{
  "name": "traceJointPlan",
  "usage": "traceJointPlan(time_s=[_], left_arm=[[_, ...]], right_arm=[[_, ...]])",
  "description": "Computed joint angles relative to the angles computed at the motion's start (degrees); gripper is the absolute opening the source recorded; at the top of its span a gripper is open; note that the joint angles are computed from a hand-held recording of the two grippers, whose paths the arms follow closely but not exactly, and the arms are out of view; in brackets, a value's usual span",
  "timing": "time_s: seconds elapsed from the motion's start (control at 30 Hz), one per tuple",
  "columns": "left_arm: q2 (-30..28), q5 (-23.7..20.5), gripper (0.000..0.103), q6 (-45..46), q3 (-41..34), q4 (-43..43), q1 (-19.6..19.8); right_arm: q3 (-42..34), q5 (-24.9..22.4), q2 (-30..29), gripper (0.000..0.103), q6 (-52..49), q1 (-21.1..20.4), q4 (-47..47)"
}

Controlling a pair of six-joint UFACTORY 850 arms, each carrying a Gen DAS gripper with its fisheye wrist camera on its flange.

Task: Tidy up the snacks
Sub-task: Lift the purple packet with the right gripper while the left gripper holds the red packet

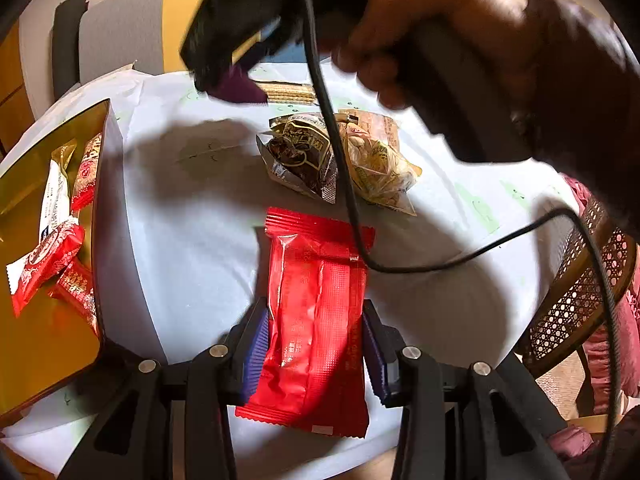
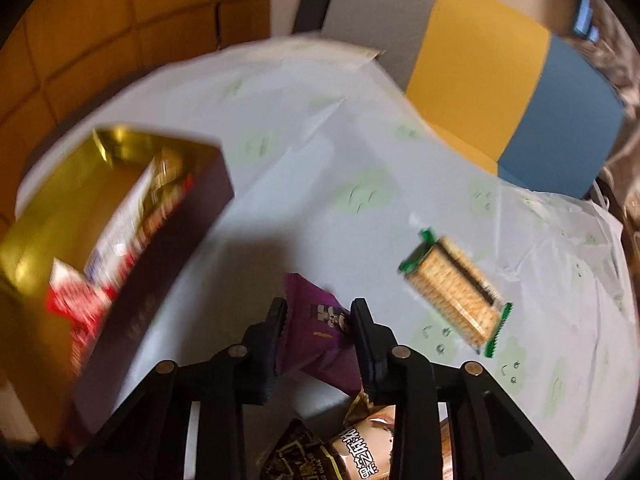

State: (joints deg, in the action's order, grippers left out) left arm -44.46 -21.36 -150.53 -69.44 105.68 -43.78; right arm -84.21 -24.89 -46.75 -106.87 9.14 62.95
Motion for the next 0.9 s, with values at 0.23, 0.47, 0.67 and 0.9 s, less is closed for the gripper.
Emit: traceJointPlan(time_s=[0.23, 0.47, 0.67, 0.9], left_arm=[[-0.39, -0.61, 0.043, 4.47, -1.15, -4.76, -0.61], [-0.89, -0.92, 0.043, 5.96, -1.93, -6.40, -0.75], [-0.99, -1.06, 0.043, 7.16, -2.11, -7.56, -0.66], [-1.00, -0.77, 0.043, 7.33, -2.17, -8.02, -0.37]], right_arm=[[3.38, -9.42, 5.13, 0.031, -2.46, -5.31, 8.63], [10.86, -8.04, 9.73, 0.031, -8.16, -12.85, 17.32], [11.89, -2.43, 7.79, 0.031, -3.01, -17.50, 13.98], [10.70, -1.14, 4.42, 0.039, 2.45, -18.87, 9.57]])
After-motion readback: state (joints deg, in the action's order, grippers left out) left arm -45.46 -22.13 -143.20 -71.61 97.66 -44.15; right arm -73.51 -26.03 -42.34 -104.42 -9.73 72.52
